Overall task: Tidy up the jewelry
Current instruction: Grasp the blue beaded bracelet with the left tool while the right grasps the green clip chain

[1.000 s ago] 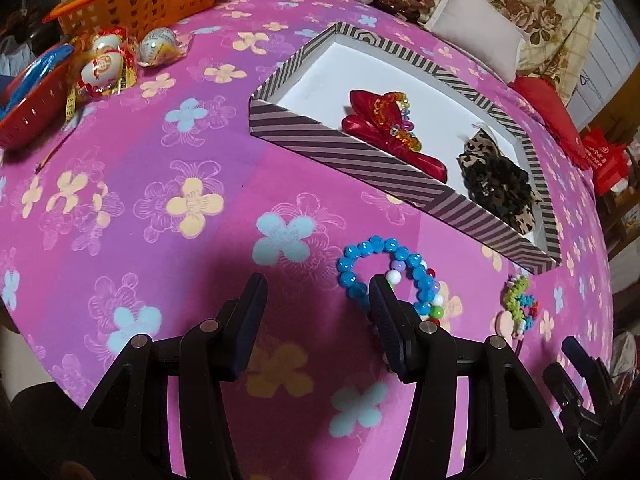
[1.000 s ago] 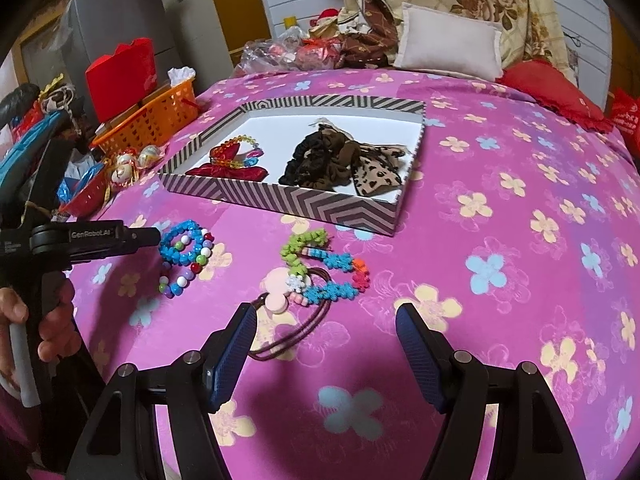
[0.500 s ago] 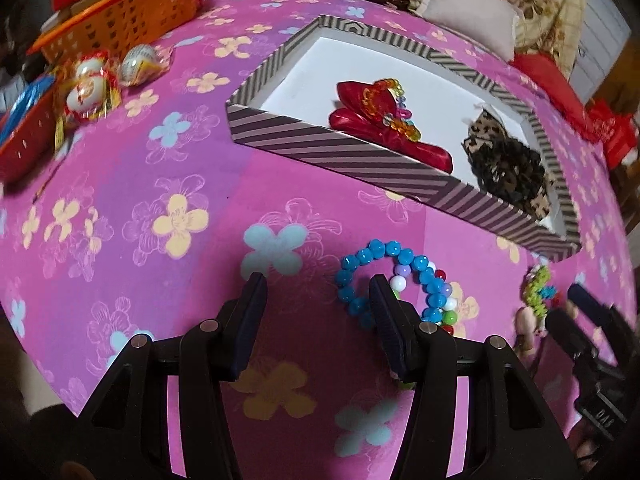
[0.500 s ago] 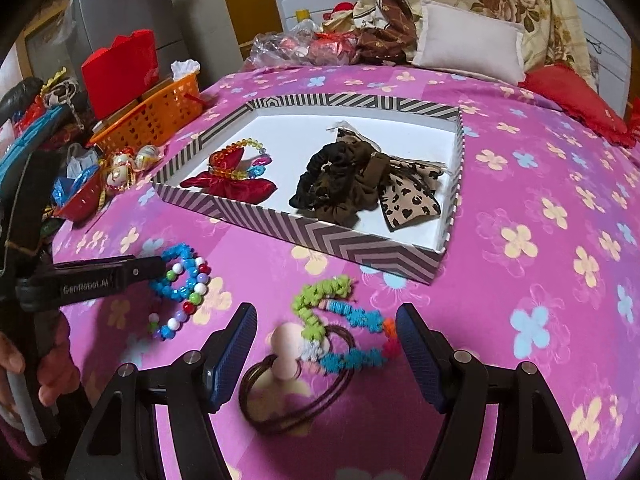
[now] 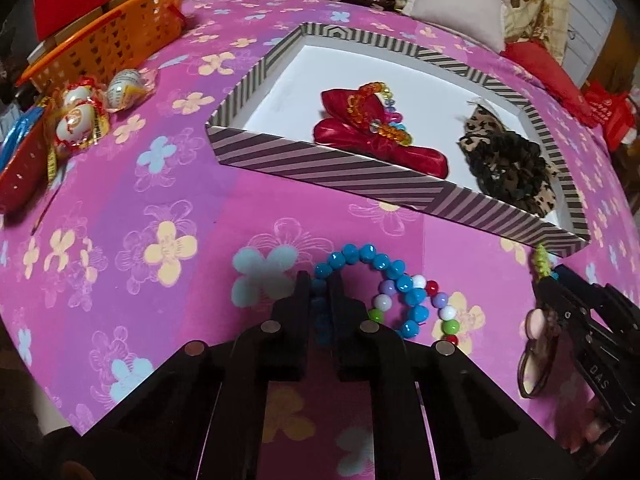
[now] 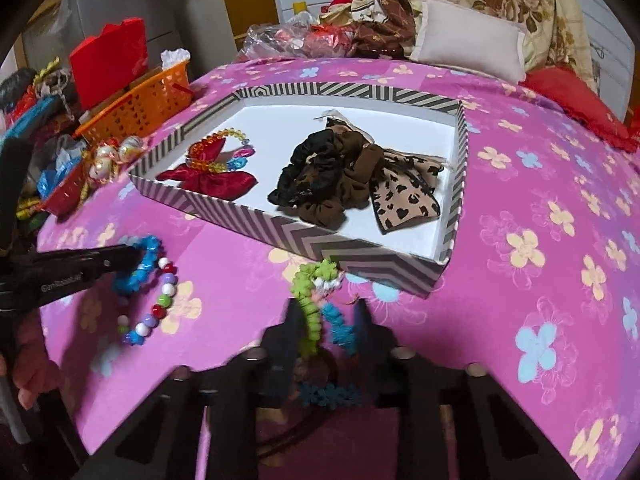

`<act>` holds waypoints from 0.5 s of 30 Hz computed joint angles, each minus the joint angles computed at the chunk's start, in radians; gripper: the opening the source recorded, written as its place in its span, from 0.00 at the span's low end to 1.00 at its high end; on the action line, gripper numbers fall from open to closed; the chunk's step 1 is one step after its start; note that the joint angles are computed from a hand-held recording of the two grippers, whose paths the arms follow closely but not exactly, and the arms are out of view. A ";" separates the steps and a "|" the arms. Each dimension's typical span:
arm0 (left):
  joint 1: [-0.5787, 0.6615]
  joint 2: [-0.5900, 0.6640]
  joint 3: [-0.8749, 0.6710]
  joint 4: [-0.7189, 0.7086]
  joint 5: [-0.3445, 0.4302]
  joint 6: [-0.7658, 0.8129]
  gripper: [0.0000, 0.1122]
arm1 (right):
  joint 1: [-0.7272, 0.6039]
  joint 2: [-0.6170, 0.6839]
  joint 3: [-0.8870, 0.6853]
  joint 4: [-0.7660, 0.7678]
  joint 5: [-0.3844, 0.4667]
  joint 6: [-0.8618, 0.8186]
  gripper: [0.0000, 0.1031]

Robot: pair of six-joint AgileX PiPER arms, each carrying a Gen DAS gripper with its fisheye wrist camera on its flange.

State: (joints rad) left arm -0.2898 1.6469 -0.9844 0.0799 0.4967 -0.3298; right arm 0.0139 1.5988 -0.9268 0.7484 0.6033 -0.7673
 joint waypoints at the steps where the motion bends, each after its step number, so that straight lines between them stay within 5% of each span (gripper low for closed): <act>1: 0.010 -0.003 -0.001 -0.052 0.004 0.047 0.07 | -0.010 -0.009 0.007 0.015 0.005 -0.014 0.15; 3: 0.031 -0.024 0.004 -0.171 0.011 0.156 0.06 | -0.038 -0.038 0.021 0.048 0.025 -0.046 0.08; 9: 0.005 -0.126 0.010 -0.191 0.026 0.176 0.07 | -0.137 -0.118 0.027 0.130 0.129 -0.104 0.06; 15: -0.012 -0.185 0.003 -0.183 0.046 0.158 0.07 | -0.114 -0.101 -0.007 0.050 0.141 -0.038 0.12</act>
